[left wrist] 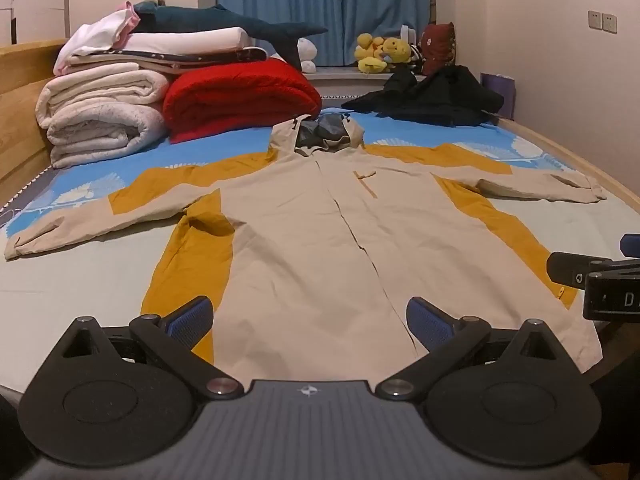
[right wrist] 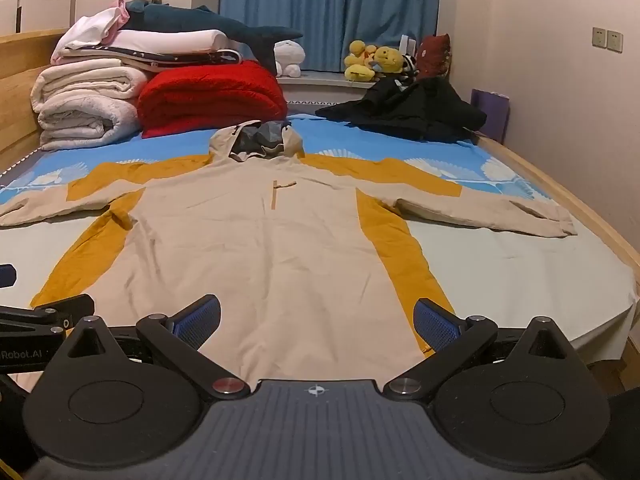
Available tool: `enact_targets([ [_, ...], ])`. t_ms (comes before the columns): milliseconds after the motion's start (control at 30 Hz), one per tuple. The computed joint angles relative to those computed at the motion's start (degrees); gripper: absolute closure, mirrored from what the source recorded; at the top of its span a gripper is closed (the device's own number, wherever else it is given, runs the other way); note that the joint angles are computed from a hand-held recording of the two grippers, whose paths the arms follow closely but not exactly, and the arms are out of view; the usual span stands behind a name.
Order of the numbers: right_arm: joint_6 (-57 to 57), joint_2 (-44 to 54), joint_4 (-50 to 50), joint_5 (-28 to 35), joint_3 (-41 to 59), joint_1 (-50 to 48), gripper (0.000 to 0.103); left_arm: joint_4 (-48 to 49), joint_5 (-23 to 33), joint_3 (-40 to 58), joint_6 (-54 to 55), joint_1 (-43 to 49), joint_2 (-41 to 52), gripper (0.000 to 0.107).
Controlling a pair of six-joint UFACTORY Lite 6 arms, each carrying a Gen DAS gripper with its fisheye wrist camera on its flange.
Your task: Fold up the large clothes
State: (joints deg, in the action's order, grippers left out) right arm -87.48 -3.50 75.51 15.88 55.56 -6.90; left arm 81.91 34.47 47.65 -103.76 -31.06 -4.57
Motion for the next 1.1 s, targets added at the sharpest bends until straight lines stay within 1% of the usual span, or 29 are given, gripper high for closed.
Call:
enact_targets([
  [67, -1.9, 0.0, 1.7, 0.0, -0.1, -0.2, 0.001, 0.1, -0.2, -0.1, -0.2, 0.1, -0.1, 0.004],
  [433, 0.4, 0.1, -0.6, 0.4, 0.2, -0.3, 0.001, 0.4, -0.1, 0.0, -0.7, -0.1, 0.3, 0.004],
  [1000, 0.3, 0.1, -0.6, 0.7, 0.3, -0.6, 0.003, 0.4, 0.0, 0.0, -0.9, -0.3, 0.4, 0.004],
  [1100, 0.9, -0.9, -0.2, -0.9, -1.0, 1.3, 0.003, 0.5, 0.1, 0.2, -0.8, -0.4, 0.5, 0.004],
])
